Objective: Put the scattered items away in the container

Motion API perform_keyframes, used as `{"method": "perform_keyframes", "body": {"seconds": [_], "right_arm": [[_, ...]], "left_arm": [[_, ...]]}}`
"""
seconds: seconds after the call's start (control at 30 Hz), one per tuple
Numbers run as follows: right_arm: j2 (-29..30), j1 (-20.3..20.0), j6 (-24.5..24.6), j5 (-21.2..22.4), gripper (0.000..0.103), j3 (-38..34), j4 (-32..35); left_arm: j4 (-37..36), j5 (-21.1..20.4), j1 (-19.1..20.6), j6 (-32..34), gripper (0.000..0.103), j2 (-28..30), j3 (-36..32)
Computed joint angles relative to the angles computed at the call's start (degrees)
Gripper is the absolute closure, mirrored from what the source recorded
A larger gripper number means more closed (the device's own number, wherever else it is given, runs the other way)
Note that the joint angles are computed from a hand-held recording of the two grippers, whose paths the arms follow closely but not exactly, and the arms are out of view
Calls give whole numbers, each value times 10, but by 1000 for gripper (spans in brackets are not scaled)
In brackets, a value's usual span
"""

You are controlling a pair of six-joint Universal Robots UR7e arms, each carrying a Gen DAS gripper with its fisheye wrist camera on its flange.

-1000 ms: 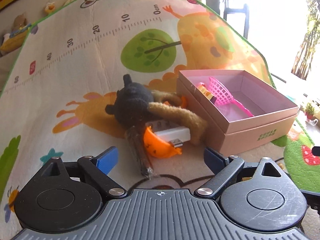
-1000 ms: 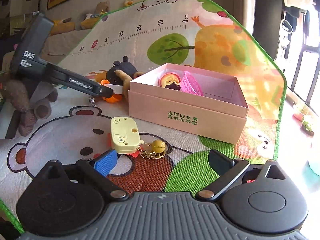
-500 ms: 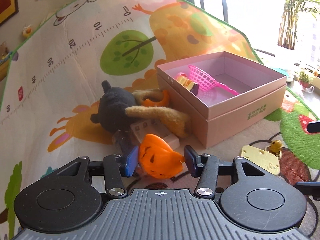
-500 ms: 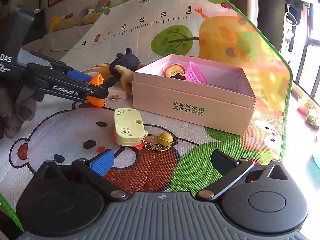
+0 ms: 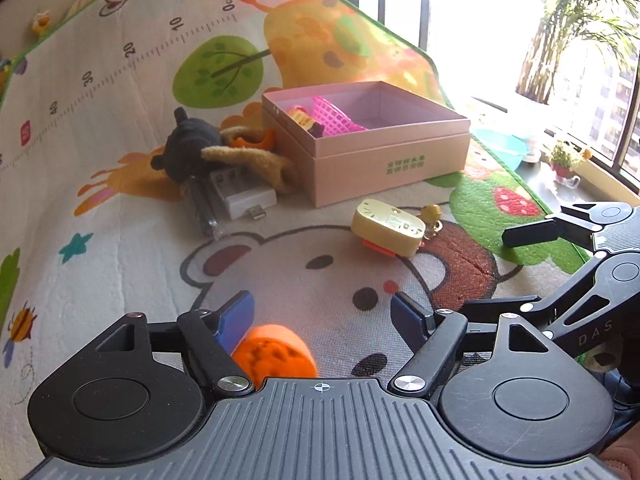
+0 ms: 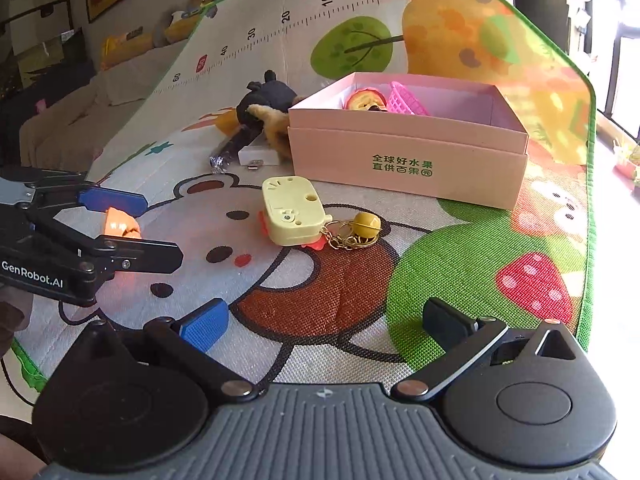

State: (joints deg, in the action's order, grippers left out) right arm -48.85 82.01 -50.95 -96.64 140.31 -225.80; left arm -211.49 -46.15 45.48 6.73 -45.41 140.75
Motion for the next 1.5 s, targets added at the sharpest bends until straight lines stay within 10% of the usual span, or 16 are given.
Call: {"method": "perform_keyframes", "body": {"seconds": [0.57,0.67,0.83,0.97,1.5], "right_arm": [[28,45,-50,-31,1,-11,-54],[48,64,-87,-10,23,-32,-81],[65,89,-62,-40,29,-103,-5],[61,85,-33,-61,61,-130,84],[17,0,-173,-25,51,45,-143]], "left_arm": [[-14,-4,-8,-49,3,-23,63],[-10,10,-3,-62,2,-20,57],[-11,12,9,-83,2,-25,48],[-13,4,10,-86,2,-28,49],[16,-30,11,-79,2,-11,26]]}}
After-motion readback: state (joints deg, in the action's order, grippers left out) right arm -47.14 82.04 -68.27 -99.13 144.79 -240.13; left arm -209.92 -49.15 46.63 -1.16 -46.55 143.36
